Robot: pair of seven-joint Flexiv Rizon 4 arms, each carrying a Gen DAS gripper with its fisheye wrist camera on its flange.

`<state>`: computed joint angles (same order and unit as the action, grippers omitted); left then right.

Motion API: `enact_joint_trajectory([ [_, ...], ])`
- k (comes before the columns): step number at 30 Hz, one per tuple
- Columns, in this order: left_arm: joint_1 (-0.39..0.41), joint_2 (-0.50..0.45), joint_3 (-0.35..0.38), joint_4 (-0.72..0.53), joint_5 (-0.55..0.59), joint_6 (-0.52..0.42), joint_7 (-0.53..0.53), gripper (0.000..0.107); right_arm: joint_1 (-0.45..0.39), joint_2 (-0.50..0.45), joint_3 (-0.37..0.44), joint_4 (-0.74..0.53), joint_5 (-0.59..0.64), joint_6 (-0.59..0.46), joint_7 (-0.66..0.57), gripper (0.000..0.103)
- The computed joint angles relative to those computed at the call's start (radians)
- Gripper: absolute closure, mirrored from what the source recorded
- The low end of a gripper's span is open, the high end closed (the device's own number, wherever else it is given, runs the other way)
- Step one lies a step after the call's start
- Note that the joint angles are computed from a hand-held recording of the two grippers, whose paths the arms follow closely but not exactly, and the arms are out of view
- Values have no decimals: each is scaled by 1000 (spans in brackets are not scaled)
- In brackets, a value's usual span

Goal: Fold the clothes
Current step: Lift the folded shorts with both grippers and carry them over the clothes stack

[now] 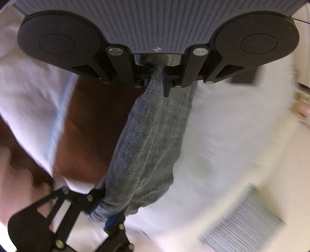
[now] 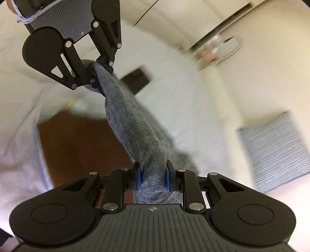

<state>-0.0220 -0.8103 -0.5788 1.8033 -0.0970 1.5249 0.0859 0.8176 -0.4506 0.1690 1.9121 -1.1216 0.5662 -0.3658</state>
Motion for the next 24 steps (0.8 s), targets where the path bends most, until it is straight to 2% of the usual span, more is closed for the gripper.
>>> enact_joint_trajectory([
  [1, -28, -23, 39, -6, 19, 0, -13, 97, -17, -28, 5, 15, 12, 53, 7, 81],
  [4, -14, -83, 28, 18, 61, 92, 22, 96, -22, -84, -6, 50, 3, 145, 15, 78],
  [6, 28, -120, -10, 28, 115, 148, 43, 93, -6, -83, -24, 81, -44, 160, 53, 71],
  [8, 61, -145, -37, 33, 173, 173, 66, 92, 1, -71, -29, 102, -74, 157, 90, 71],
  [11, 68, -154, -36, 30, 229, 181, 85, 94, 5, -73, -22, 98, -77, 152, 100, 70],
  [13, 52, -157, -25, 15, 245, 191, 88, 96, -6, -80, -19, 87, -59, 173, 100, 72],
  [14, 69, -180, -51, 8, 266, 216, 101, 97, -16, -80, -20, 86, -51, 188, 97, 76],
  [16, 102, -229, -101, -10, 314, 260, 124, 97, -7, -73, -30, 90, -60, 160, 89, 81],
  [18, 129, -275, -144, -31, 365, 289, 143, 97, 27, -50, -37, 94, -87, 63, 99, 82],
  [20, 119, -267, -113, -31, 376, 240, 154, 94, 43, -44, -25, 89, -87, -6, 125, 81],
  [22, 102, -271, -64, -30, 395, 247, 186, 96, 37, -80, -4, 70, -49, 3, 107, 81],
  [24, 114, -276, -64, -21, 399, 263, 196, 95, 44, -128, 4, 41, -13, 15, 65, 76],
])
